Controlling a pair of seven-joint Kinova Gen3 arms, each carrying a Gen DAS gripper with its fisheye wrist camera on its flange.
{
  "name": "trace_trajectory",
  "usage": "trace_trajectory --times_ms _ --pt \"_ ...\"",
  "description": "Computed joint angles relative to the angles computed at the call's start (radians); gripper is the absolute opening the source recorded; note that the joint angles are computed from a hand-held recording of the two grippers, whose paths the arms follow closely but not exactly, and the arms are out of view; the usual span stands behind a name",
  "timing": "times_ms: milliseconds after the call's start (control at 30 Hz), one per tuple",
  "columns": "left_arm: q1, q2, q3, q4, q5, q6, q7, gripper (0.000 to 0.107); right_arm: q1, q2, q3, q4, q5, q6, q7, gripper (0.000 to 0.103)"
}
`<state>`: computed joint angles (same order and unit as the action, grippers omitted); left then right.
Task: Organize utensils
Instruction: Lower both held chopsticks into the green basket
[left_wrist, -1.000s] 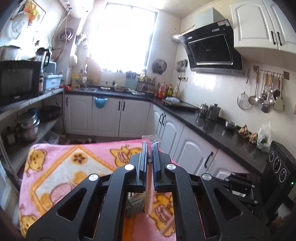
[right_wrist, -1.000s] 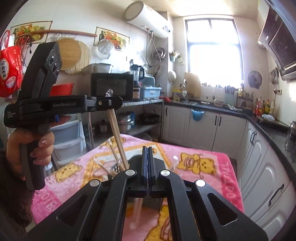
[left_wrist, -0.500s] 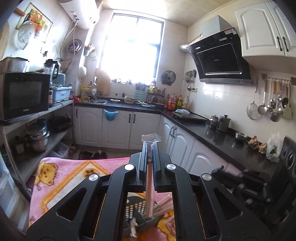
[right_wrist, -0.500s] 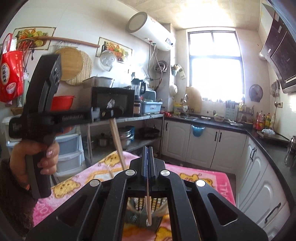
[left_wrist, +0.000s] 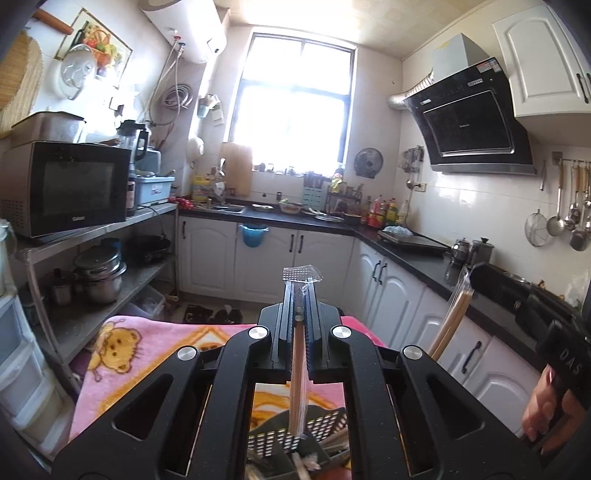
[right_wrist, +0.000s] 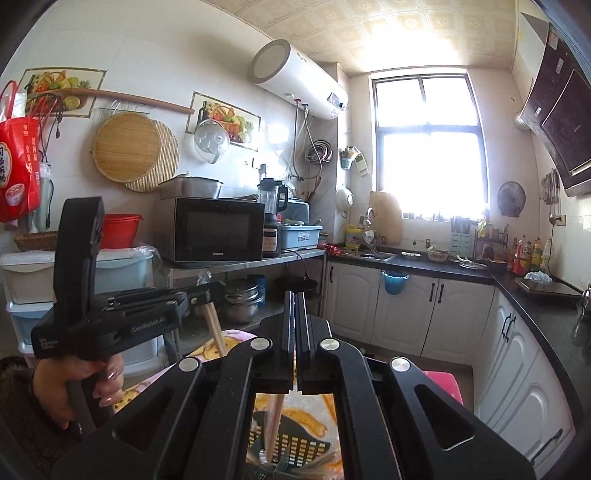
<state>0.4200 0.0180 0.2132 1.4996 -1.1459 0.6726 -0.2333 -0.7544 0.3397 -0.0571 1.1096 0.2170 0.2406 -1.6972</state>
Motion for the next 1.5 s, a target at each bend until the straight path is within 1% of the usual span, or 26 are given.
trace_trajectory --times_ms 67,200,267,333,467,667,767,967,1333,1433,1500 --pt "-0.001 0.004 -0.003 0.004 -0.004 0.009 0.003 0.002 0.007 0.016 -0.005 -0.019 -0.006 0.007 0.004 0.001" --pt "-0.011 0.003 -0.015 0.019 0.018 -0.002 -0.003 0.002 -0.001 0.047 0.014 -0.053 -0.009 0.026 -0.009 0.001" --pt "-0.012 0.007 -0.015 0.032 0.001 0.004 0.016 0.002 -0.040 0.064 0.069 -0.065 0.021 0.036 -0.047 0.001" --pt "-0.013 0.009 -0.018 0.047 -0.007 -0.001 0.024 0.002 -0.054 0.078 0.088 -0.072 0.041 0.044 -0.069 0.001" --pt "-0.011 0.018 -0.023 0.064 -0.007 0.001 0.022 0.003 -0.039 0.104 0.070 -0.087 0.047 0.058 -0.070 0.001" --pt "-0.016 0.033 -0.040 0.084 0.046 -0.024 -0.015 0.003 -0.015 0.141 0.042 -0.115 0.023 0.085 -0.064 0.001" --pt "-0.015 0.041 -0.049 0.092 0.070 -0.033 -0.029 0.003 -0.015 0.160 0.043 -0.133 0.015 0.109 -0.069 0.001" --pt "-0.009 0.051 -0.063 0.107 0.095 -0.046 -0.034 0.003 -0.006 0.194 0.031 -0.161 -0.005 0.155 -0.067 0.001" --pt "-0.007 0.060 -0.080 0.119 0.163 -0.063 -0.063 0.003 0.005 0.201 0.015 -0.157 -0.036 0.206 -0.077 0.002" --pt "-0.009 0.055 -0.080 0.121 0.187 -0.062 -0.078 0.003 0.011 0.194 0.007 -0.146 -0.041 0.209 -0.073 0.006" --pt "-0.013 0.053 -0.079 0.122 0.210 -0.060 -0.094 0.007 0.013 0.191 0.004 -0.142 -0.042 0.214 -0.069 0.018"
